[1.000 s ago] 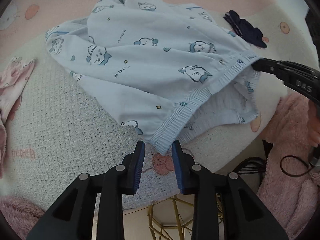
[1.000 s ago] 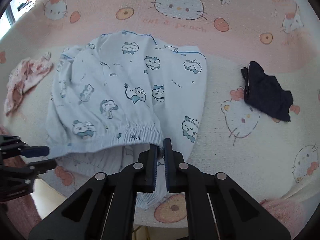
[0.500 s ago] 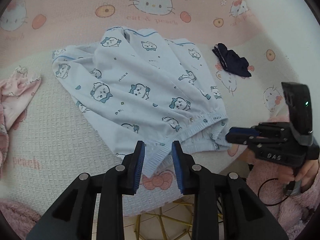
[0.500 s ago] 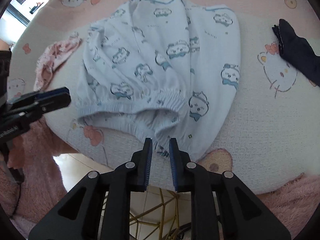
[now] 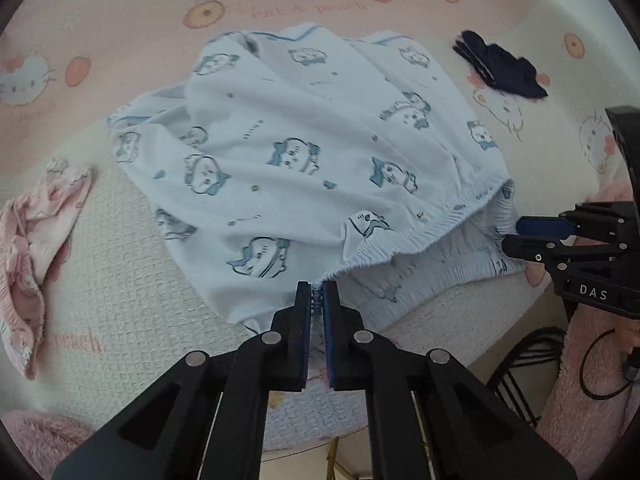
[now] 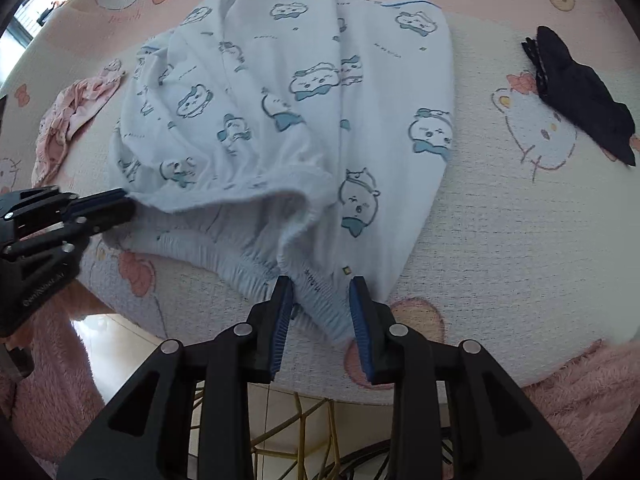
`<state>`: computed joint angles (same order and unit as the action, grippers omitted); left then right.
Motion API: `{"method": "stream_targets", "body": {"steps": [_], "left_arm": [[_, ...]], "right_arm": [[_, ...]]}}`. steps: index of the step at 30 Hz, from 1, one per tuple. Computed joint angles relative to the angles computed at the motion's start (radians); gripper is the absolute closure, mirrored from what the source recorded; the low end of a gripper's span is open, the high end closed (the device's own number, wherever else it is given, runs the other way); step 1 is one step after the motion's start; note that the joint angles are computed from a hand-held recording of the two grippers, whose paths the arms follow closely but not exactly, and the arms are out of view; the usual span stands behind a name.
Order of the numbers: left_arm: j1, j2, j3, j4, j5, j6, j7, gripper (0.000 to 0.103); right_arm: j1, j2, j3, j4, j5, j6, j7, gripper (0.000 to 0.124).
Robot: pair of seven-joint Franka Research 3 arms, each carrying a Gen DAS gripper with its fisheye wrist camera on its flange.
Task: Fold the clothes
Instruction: 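Lower the pants onto the sofa with both grippers, laying them flat, then open both grippers and release the waistband onto the sofa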
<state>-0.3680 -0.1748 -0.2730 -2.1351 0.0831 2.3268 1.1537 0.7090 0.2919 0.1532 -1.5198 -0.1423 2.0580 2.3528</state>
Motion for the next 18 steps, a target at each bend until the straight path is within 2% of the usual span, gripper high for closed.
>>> {"method": "stream_targets", "body": {"steps": [3, 4, 7, 8, 9, 11, 15, 16, 18], "left_arm": [[0.017, -0.052, 0.004, -0.027, 0.027, -0.040, -0.053, 0.097], [0.019, -0.059, 0.011, -0.034, 0.020, -0.060, -0.053, 0.097], [0.027, -0.045, 0.023, -0.031, -0.010, -0.146, -0.063, 0.096], [0.029, -0.041, 0.026, -0.028, -0.026, -0.162, -0.070, 0.093], [0.031, -0.038, 0.029, -0.025, -0.044, -0.176, -0.075, 0.087], [0.024, -0.070, 0.059, -0.042, -0.157, -0.140, -0.032, 0.086], [0.002, -0.166, 0.097, -0.100, -0.298, 0.016, 0.060, 0.081], [-0.003, -0.165, 0.100, -0.102, -0.311, 0.045, 0.083, 0.081], [0.019, -0.110, 0.075, -0.070, -0.244, 0.045, 0.064, 0.081]], "right_arm": [[0.003, -0.021, -0.008, -0.018, -0.026, -0.005, 0.038, 0.095], [0.009, -0.018, -0.009, -0.005, -0.051, -0.038, 0.047, 0.095], [0.037, 0.028, -0.013, 0.081, -0.123, -0.216, 0.047, 0.095], [0.046, 0.029, -0.026, 0.081, -0.109, -0.229, 0.042, 0.095], [0.020, 0.010, -0.010, 0.046, -0.078, -0.187, 0.047, 0.095], [-0.004, -0.029, -0.004, -0.017, -0.024, -0.102, 0.050, 0.095], [-0.013, -0.092, 0.002, -0.088, -0.070, 0.048, 0.076, 0.094], [-0.018, -0.097, 0.005, -0.099, -0.071, 0.076, 0.081, 0.094], [-0.027, -0.086, 0.011, -0.100, -0.053, 0.108, 0.081, 0.094]]}}
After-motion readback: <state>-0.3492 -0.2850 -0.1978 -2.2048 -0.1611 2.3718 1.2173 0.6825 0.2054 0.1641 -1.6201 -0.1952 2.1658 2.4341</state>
